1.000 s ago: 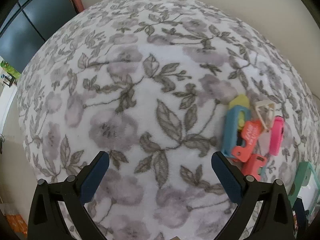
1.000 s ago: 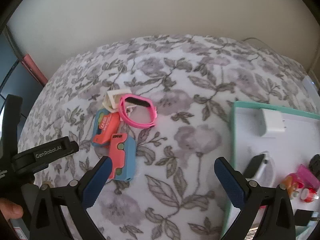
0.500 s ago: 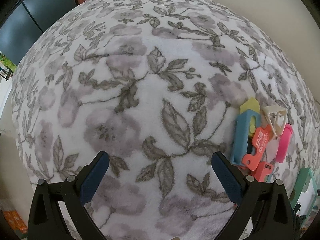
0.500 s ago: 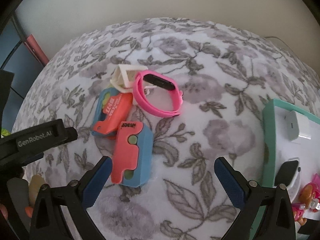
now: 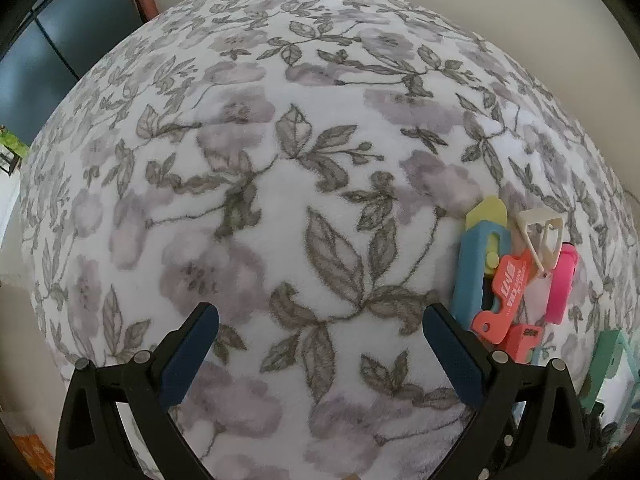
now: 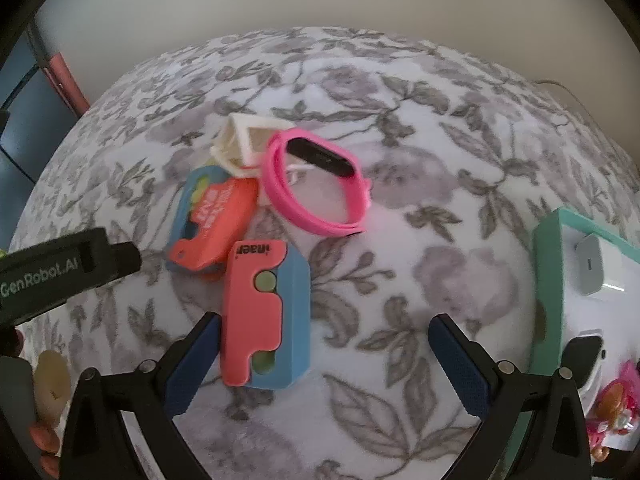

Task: Organize rigid objects
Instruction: 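Move both open tools back over the object pile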

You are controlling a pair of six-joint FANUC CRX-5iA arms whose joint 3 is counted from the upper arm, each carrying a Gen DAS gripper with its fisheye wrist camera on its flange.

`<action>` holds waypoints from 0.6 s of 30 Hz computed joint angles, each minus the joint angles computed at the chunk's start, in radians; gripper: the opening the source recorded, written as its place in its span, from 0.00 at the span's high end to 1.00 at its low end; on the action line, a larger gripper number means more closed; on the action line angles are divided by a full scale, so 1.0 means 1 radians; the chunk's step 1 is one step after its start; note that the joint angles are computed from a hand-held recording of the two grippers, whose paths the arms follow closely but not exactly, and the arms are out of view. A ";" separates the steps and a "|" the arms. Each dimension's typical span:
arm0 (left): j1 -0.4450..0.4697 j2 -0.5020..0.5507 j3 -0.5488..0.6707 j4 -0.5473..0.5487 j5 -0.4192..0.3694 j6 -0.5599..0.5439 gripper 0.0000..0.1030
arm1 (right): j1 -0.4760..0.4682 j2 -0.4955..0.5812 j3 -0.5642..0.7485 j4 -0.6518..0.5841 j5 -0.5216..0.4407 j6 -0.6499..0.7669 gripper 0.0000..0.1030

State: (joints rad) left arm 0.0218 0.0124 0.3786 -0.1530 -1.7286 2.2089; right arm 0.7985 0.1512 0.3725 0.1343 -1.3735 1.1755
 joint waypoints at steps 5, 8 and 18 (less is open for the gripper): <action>-0.017 0.017 0.025 -0.007 0.006 0.003 0.01 | -0.017 0.009 0.007 0.008 0.001 -0.019 0.00; -0.036 0.035 0.060 -0.014 0.001 0.008 0.01 | -0.020 0.009 0.005 0.016 0.006 -0.024 0.00; -0.054 0.089 0.117 0.049 0.038 0.002 0.01 | -0.031 0.017 0.004 0.023 0.024 -0.019 0.00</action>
State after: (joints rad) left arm -0.0322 0.1012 0.4954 -0.1042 -1.6909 2.2106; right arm 0.7679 0.1682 0.3768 0.1572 -1.3497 1.1565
